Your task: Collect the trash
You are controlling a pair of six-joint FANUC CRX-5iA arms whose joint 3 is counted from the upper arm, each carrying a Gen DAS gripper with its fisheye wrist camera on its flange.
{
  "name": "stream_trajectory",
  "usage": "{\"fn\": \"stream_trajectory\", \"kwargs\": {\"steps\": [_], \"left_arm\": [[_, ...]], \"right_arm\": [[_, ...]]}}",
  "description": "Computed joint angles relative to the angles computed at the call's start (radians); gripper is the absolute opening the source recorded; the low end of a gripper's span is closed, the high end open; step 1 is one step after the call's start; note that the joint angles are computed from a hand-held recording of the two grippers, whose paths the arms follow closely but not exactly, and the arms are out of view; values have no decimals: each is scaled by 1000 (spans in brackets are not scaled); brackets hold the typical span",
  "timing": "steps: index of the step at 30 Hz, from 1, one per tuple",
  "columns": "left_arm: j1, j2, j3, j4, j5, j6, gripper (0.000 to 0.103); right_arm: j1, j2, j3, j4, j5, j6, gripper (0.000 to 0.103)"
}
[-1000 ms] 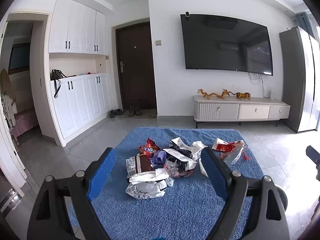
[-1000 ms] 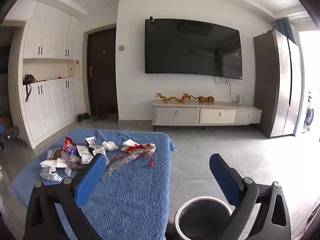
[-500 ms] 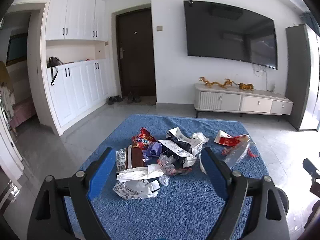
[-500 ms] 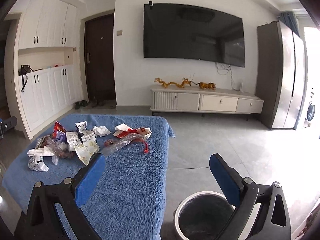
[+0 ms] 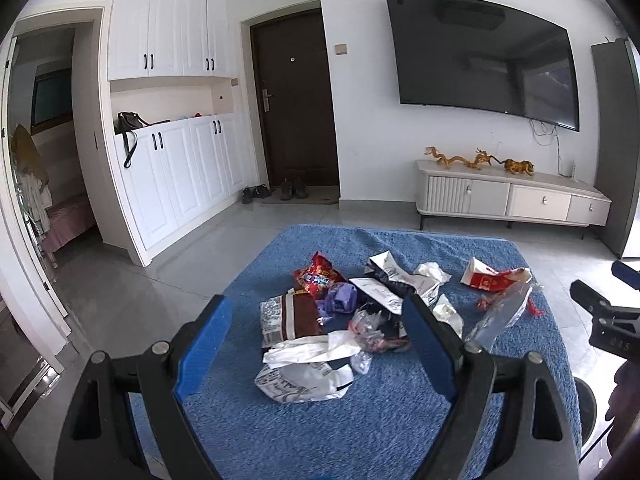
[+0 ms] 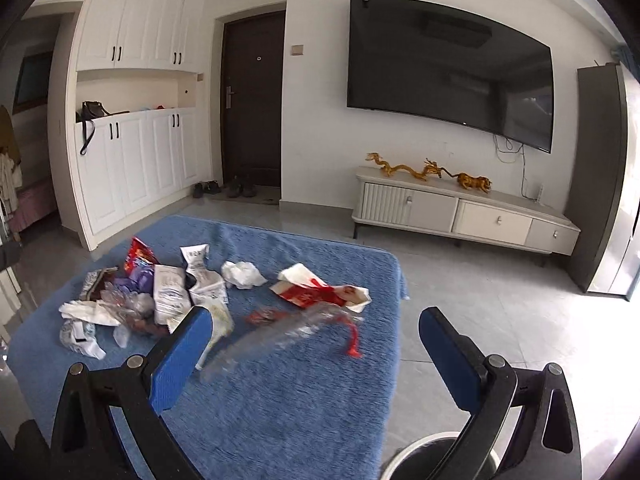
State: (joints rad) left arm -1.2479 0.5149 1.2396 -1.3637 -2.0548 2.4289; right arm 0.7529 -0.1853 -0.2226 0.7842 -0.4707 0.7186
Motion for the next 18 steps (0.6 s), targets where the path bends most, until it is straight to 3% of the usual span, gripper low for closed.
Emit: {"fn": "stream_trajectory", "kwargs": {"steps": [5,9,12,18], "left_arm": [[33,-105,-158,109,96,31,87],[69,-122,-163,148,146,-21,87],[87,-117,-157,168,163,10,87],[74,-66,-106,148,125,34,87]], "right_arm": [[58,-21,-46,169,-81,-162,103],[94,-33,-44,244,-160,-220,103],[79,-43,-64,336,-153,-278,103],[36,-72,-93,325,-72,-253,103]]}}
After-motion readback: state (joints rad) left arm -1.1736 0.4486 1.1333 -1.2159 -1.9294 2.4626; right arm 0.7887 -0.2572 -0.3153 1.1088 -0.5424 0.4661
